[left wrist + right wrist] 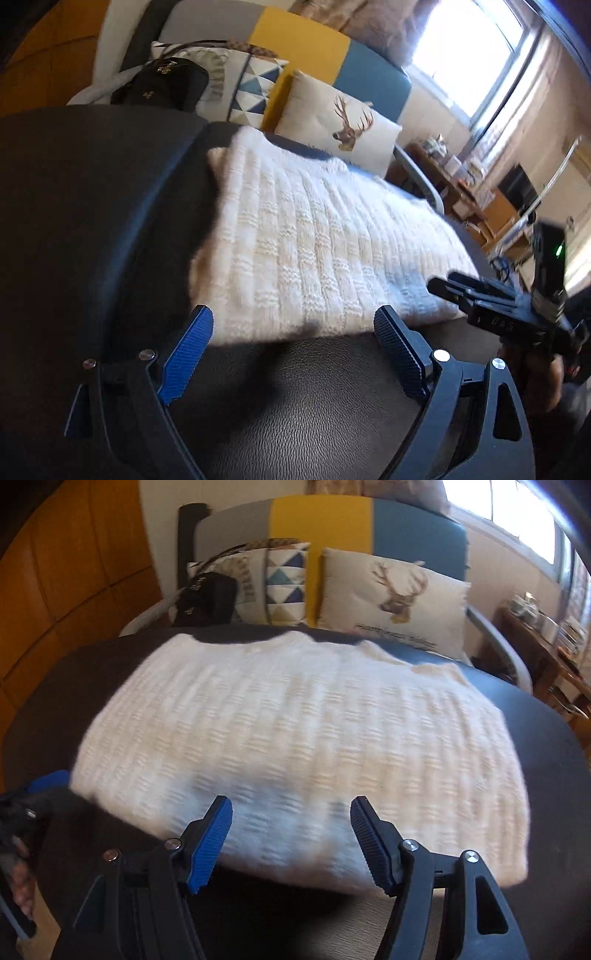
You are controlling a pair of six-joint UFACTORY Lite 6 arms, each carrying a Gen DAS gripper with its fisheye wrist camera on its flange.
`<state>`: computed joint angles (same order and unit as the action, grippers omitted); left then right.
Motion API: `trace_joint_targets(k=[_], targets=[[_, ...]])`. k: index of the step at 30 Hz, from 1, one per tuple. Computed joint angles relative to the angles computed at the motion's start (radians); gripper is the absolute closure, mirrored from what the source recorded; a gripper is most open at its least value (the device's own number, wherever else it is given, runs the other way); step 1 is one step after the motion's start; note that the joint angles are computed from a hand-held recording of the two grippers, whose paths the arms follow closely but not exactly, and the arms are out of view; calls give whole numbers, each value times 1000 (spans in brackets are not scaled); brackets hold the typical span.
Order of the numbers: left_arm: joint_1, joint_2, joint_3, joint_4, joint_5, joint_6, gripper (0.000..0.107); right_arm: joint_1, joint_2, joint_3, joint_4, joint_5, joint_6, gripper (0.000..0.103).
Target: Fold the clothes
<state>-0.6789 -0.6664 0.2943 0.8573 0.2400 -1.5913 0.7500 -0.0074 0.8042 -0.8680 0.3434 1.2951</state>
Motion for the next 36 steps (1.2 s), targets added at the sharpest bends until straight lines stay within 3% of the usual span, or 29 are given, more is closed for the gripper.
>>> trace_joint_targets(k=[3, 5, 7, 12, 15, 18, 22, 27, 31, 33, 36], targets=[[-55, 87, 53, 127, 33, -110, 16, -87, 1, -47, 133, -10, -127, 35], [-124, 243, 134, 283, 73, -237, 16, -146, -19, -86, 213, -69, -225, 35], [-209, 386, 227, 379, 162, -314, 16, -167, -88, -117, 222, -59, -241, 36], [-328, 588, 406, 422, 284, -289, 15, -303, -246, -210, 276, 5, -345, 35], [-309, 796, 562, 286, 318, -123, 16, -412, -212, -241, 485, -52, -605, 35], [-304, 813, 567, 278, 299, -142, 16, -499, -272, -266, 775, -79, -902, 35], [-313, 752, 554, 360, 315, -214, 15, -569, -321, -225, 898, -72, -1065, 35], [-220, 863, 610, 275, 282, -146, 15, -640, -78, -103, 1028, -67, -1218, 34], [-216, 816, 584, 302, 269, -162, 15, -688, -98, -108, 1176, -68, -1396, 34], [-223, 755, 569, 388, 298, -239, 15, -696, -108, -57, 1272, -56, -1493, 34], [-152, 761, 625, 347, 279, -182, 15, -676, -34, 52, 1369, -43, -1588, 34]])
